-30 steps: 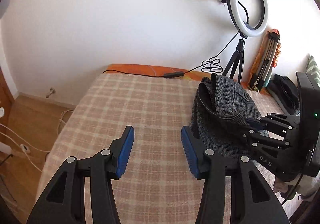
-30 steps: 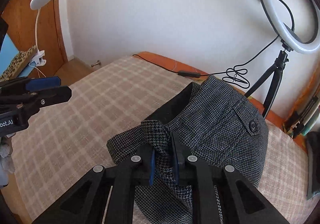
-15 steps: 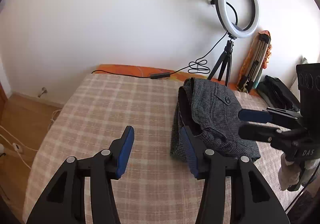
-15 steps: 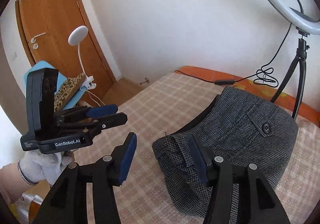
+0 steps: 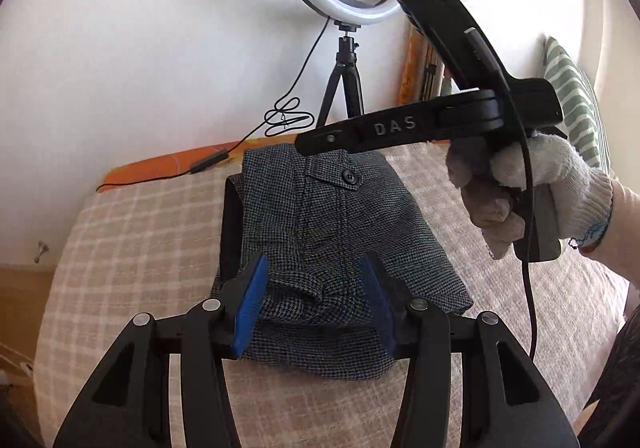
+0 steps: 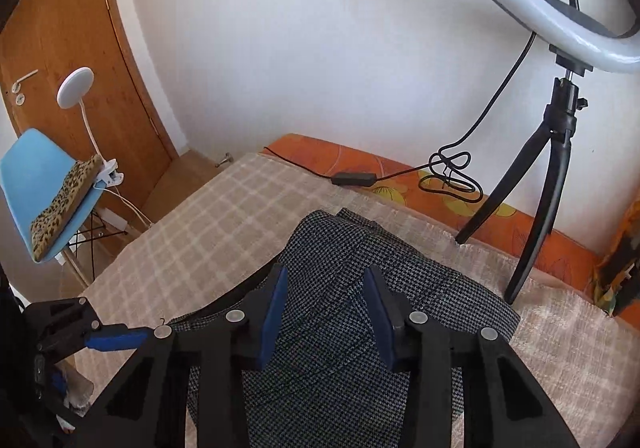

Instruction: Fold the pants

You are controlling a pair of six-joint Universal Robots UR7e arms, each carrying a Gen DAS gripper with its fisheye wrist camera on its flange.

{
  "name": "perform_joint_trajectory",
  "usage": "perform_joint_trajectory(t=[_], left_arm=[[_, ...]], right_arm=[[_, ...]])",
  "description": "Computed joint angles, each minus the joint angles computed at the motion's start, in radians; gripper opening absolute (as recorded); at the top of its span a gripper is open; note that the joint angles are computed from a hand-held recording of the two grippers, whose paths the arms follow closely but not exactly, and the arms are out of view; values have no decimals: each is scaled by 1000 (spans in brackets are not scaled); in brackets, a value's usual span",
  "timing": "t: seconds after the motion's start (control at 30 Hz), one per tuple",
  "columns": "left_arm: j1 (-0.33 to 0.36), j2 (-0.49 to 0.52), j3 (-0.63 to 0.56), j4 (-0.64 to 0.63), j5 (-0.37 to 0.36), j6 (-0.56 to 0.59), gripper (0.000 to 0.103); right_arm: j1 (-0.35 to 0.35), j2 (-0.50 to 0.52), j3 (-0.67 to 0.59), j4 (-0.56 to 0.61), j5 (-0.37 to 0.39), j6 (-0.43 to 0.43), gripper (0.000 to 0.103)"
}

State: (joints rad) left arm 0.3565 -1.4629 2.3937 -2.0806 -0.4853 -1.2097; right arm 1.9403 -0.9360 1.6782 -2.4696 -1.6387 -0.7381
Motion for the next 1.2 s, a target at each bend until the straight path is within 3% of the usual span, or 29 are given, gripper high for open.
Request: perform_joint_trajectory(t=[0.1,0.23,0.43,0.5,0.6,0.67,0.73,0.77,0.93,1.1,1.2], left_arm=[[43,14,13,-90,-48,75,48],[80,-7,51,-163,-90,84,48],[97,-31,92,-253,-102,96,50],[91,-57,101,-265,-106,59,50],[45,-124,115,-179,-104,-94,55],[25,-159,105,-84,-117,-201,65],[20,-197,100,-21,-150,-286,67],[28,-213,110,-53,-170,-291,67],[59,-242,101,-33,-211,-382,67],[141,-194,88,-160,-248,-357,67],[163,-159,74,-180,-244,-408,68]], right_arm=[[-1,51,-39,15,-28,10,41],[-4,106,-81,21,-67,28,38],[0,159,-115,15,-109,42,38],[1,166,-115,12,-114,36,39],[0,160,-124,31,-101,33,40],[-10,142,-132,60,-63,53,47],[-18,114,-118,43,-51,74,73],[-25,96,-105,22,-48,73,77],[-66,27,-92,37,-64,86,86],[-110,14,-119,102,-91,146,86],[-136,34,-153,174,-77,205,87]])
